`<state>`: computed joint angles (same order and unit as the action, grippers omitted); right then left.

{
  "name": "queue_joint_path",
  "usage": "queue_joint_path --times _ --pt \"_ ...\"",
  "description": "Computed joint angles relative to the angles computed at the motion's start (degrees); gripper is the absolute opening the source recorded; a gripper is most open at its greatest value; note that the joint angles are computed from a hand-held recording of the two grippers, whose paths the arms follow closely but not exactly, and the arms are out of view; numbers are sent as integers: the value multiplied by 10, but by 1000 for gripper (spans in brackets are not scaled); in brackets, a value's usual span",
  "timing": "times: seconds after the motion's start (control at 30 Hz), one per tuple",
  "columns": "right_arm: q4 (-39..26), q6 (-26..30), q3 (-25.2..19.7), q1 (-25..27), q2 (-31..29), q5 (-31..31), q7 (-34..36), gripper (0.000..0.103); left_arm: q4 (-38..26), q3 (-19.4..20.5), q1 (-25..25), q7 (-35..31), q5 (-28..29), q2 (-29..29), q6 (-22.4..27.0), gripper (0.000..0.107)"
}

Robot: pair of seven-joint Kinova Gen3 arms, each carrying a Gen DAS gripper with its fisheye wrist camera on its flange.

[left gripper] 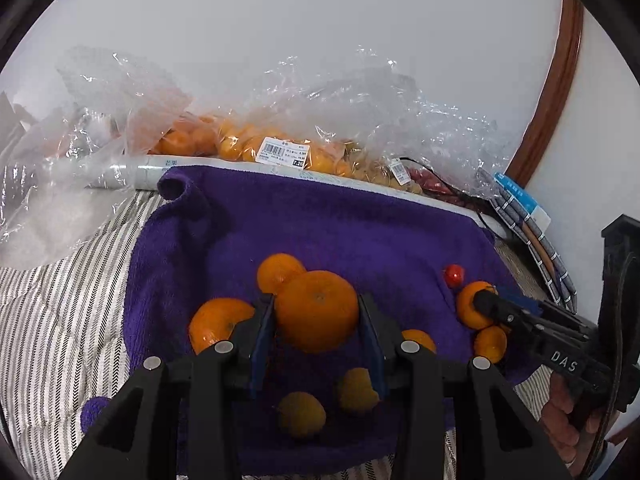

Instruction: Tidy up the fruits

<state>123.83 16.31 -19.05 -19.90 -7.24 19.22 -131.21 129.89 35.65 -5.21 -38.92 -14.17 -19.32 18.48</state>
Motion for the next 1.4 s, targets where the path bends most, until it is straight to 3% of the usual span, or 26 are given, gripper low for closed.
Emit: queue_joint_path --times 0.17,0.3,0.47,0.57,0.7,0.9,1.13,1.17,1.23,1.3,1.4 --pt "7 -7 4 5 -11 -12 4 52 -1 15 -10 4 -9 -3 1 40" --pt "13 1 -61 61 -31 46 -64 62 3 39 -34 9 -16 -30 0 54" --pt "3 35 -72 61 -58 55 -79 62 -7 32 -31 -12 3 -55 29 55" --pt "-15 90 -51 27 -89 16 -59 62 -35 19 -17 -18 19 -75 89 55" --pt "-41 182 -93 52 -148 -16 -61 62 -67 5 31 2 19 -126 173 57" --pt "-53 300 -64 13 -257 -102 -22 62 -134 38 10 -30 79 -227 313 73" --pt "-89 433 -102 53 -389 -152 8 64 -223 60 -24 -47 123 -327 453 89" --pt "-94 448 -105 60 -403 -159 12 67 -231 60 -29 -50 130 -336 463 90" --pt "-104 477 -111 77 -435 -168 19 89 -253 61 -37 -61 141 -352 496 93" --pt "-112 497 -118 89 -468 -174 30 97 -270 62 -45 -74 152 -365 522 94" --pt "-127 527 -126 108 -489 -183 55 101 -291 58 -57 -90 169 -386 556 94"
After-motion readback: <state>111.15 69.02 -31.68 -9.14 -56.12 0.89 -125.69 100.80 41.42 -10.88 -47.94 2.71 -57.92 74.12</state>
